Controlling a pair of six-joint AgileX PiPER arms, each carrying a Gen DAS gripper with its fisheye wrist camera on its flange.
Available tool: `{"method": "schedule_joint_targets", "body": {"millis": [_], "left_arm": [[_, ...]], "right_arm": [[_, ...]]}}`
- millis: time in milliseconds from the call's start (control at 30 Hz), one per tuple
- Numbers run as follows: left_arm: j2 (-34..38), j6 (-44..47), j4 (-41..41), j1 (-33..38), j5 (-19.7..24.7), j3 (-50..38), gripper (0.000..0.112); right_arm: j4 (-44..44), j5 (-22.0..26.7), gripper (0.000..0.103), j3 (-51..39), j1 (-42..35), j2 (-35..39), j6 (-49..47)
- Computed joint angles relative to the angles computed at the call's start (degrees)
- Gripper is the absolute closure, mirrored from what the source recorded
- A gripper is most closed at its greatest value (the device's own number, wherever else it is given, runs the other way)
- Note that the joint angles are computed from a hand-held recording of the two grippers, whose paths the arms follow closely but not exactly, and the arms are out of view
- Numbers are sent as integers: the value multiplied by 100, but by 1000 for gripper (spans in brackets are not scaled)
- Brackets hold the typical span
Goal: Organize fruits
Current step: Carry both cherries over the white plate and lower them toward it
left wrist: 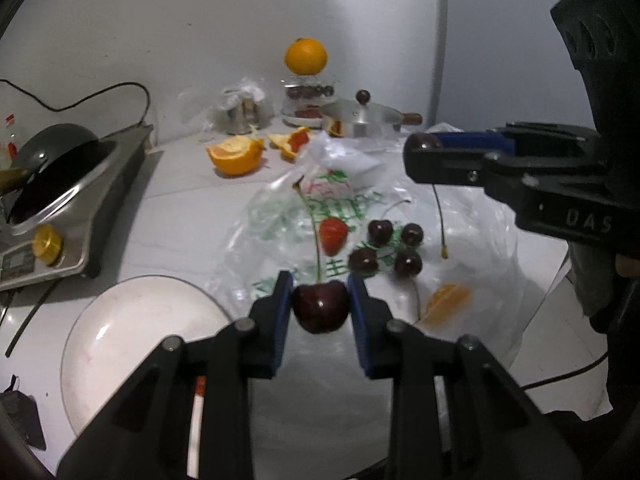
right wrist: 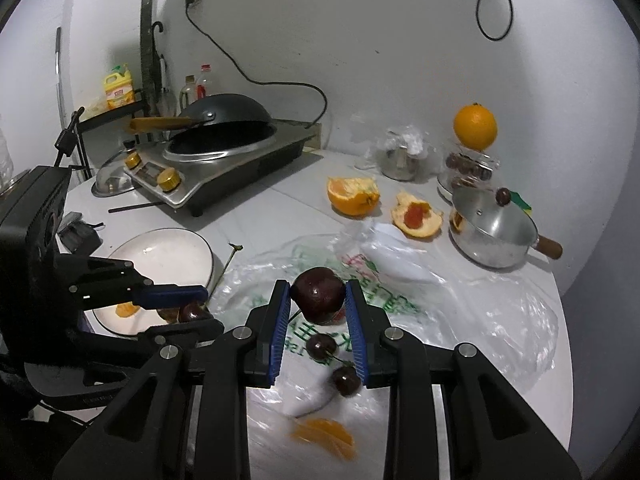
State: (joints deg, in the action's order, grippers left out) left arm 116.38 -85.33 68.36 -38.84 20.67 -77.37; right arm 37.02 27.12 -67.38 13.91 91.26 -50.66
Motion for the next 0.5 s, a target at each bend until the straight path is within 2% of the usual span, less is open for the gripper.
{"method": "schedule_joint_targets", "body": {"millis": [500], "left_arm": [[-899,-2463,2103,497,-72,1562,84]], "right_arm": [[-1007,-119,73,-468,1002,369,1163]]}}
